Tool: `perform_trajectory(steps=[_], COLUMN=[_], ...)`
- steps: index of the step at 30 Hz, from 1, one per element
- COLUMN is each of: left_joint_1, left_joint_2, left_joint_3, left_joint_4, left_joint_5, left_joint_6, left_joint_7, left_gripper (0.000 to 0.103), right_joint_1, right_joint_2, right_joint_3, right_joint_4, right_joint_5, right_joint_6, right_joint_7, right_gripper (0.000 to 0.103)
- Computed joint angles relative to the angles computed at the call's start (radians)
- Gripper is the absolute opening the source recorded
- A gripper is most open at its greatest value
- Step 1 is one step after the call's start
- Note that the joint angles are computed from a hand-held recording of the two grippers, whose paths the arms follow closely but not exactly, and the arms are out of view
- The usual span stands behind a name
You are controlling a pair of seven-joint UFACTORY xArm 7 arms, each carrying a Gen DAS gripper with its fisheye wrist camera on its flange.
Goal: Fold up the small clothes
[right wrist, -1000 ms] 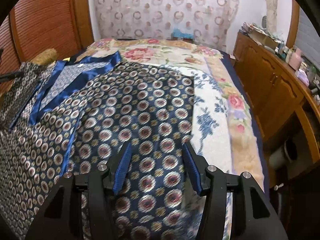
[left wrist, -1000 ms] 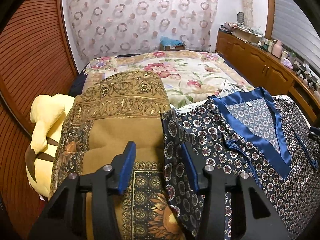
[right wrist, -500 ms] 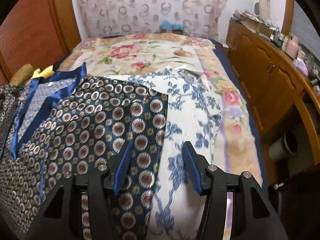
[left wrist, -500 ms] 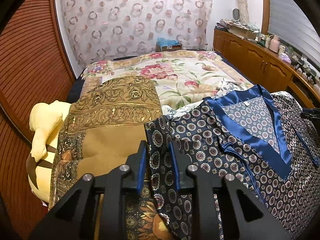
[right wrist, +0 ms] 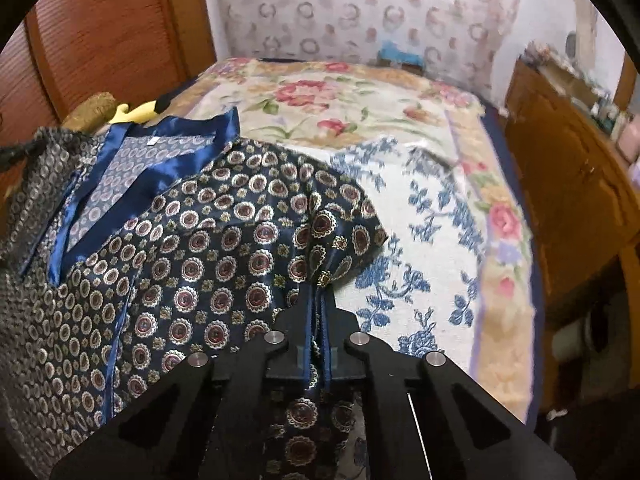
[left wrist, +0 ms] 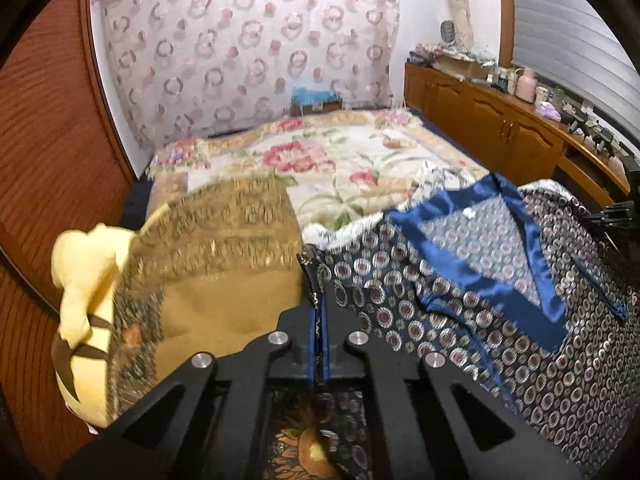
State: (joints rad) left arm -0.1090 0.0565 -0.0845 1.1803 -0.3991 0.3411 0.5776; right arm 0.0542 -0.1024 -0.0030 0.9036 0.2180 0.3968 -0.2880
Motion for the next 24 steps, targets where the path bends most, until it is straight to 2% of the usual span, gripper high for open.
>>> perform_trajectory(steps=[1,4,7,9,11,17,20,24], left_joint_1=[-0.008,-0.001,-0.002,-0.003,-0.001,0.007,0.042,0.079], left_joint_2=[-0.004,0.002,0.031,0.065,0.104,0.191,0.171,0.072], left_joint_3=[0.005,-0.007,-0.008,-0.006,-0.007,0.003,-0.020,-0.048], left_joint_4=[0.004,0.052,0.123,0.188,0.264,0.429,0.390,0.232], left_joint_5=[0.020,-0.039,-0.035,0.002,0.038,0.160,0.133,0.023], left_joint_6=[-0.023,-0.027,-0.028,-0.017,-0.010,0.013,0.007,-0.029], left_joint_7=[-0.025,0.017,0.009,-0.035,-0.075,-0.193,-0.173,-0.056], left_gripper=[0.000,0.000,0.000,0.000,0.000,0.000,0.000,0.000], right_joint_1=[-0.001,-0.001,-0.036,-0.060,-0.059,-0.069,-0.067,-0.054], right_joint_2=[-0.009,-0.029,-0.022,0.001,0.025,0.079,0.066,0.004], right_joint_3=[0.006,0.012,0.032,0.040,0.030,0.016,0.008,0.009], right_joint_4=[-0.005,0.003,0.048,0.104,0.157,0.283,0.276,0.184], right_joint_5=[-0.009,-0.026,-0.144,-0.232,-0.248,-0.414,-0.409,-0.350], right_joint_6=[-0.022,-0.090,-0.120,-0.113,-0.089,-0.053,-0.055,-0.084], right_joint_7=[0.021,0.072,0.200,0.291,0.316,0.449,0.453,0.385], right_gripper=[0.000,0.000,0.000,0.000,0.000,0.000,0.000,0.000])
